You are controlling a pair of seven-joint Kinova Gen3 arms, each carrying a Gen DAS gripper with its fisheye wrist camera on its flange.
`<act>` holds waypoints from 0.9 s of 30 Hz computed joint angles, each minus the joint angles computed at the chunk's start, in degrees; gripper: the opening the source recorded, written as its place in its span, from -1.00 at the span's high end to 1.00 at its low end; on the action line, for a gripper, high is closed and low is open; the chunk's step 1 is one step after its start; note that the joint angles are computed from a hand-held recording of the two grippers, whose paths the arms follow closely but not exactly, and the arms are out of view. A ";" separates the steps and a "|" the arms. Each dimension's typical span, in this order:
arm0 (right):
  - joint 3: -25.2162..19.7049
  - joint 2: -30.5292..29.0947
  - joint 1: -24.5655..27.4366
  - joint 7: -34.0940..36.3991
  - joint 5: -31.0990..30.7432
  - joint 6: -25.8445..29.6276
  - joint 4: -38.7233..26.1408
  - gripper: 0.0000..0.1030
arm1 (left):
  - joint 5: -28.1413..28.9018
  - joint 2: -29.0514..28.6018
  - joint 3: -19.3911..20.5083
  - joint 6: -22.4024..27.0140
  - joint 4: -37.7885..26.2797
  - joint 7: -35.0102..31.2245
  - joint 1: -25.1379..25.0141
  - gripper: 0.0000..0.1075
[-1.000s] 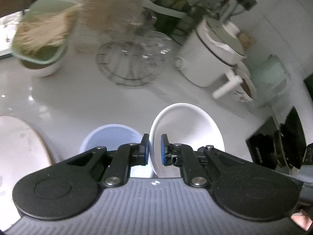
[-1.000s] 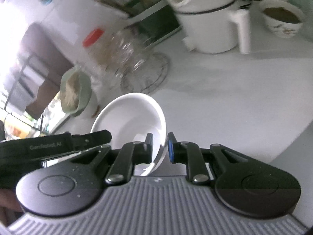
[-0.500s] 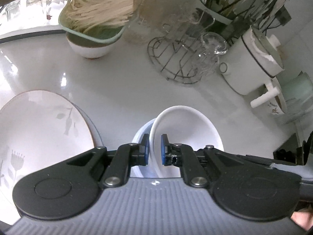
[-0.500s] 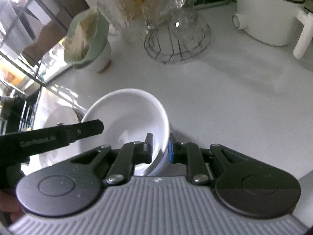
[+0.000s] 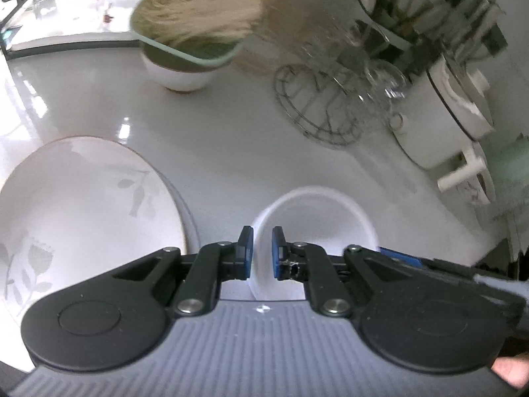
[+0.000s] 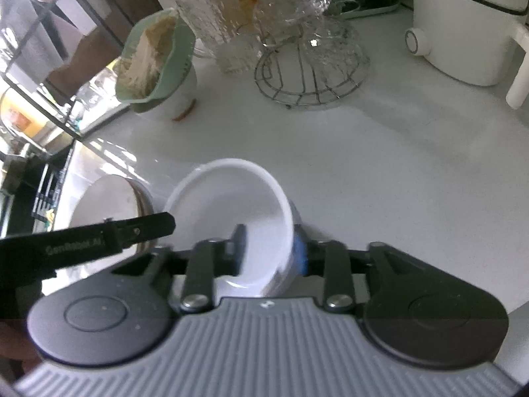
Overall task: Organize plates and bowls
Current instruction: 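Lift the white bowl with the left gripper toward the plate stack, then lower the white bowl with the left gripper onto the plate stack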
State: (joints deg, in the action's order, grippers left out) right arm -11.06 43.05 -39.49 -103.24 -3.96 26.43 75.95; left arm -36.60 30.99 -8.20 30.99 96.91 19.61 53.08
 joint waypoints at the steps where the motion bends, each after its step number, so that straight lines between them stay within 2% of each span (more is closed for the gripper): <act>1: 0.75 -0.43 -0.72 -0.13 0.65 -1.26 0.86 0.14 | -0.36 -0.36 -0.72 -0.17 0.58 1.24 0.54 0.78; 3: 0.14 -0.83 -0.24 0.66 0.93 -3.23 2.12 0.15 | -0.33 -0.92 -0.39 0.08 0.87 1.15 -0.07 0.78; 5: -2.27 -0.46 2.17 1.78 -0.71 -3.43 2.18 0.16 | 0.82 -1.50 0.91 -1.77 1.73 -0.04 -2.10 0.72; 6: -3.00 -0.30 3.00 2.12 -1.50 -3.38 2.11 0.16 | 1.20 -1.63 0.87 -3.18 2.36 -0.01 -2.52 0.53; 7: -3.74 -0.30 3.82 2.53 -2.29 -4.15 2.55 0.16 | 1.24 -1.68 0.37 -4.65 3.13 0.25 -2.39 0.25; 9: -4.61 0.00 5.05 2.71 -3.83 -5.42 3.11 0.15 | 2.14 -1.09 -0.19 -5.09 3.08 -0.05 -2.19 0.11; 12: -7.89 2.09 8.65 3.39 -7.77 -5.15 2.44 0.15 | 3.03 -0.30 -0.69 -7.21 3.31 -2.26 -2.36 0.11; 19: -6.29 3.94 8.11 1.84 -9.29 -4.96 2.56 0.15 | 9.34 3.11 3.11 -4.55 -1.34 -14.63 -6.36 0.11; 22: -8.88 5.29 10.38 2.46 -11.09 -4.76 2.15 0.15 | 11.90 4.43 3.93 -3.18 -3.28 -18.98 -7.44 0.11; 27: -9.62 6.75 10.71 3.73 -12.02 -2.96 0.14 0.17 | 15.63 5.81 3.56 -2.96 -4.86 -22.88 -8.08 0.12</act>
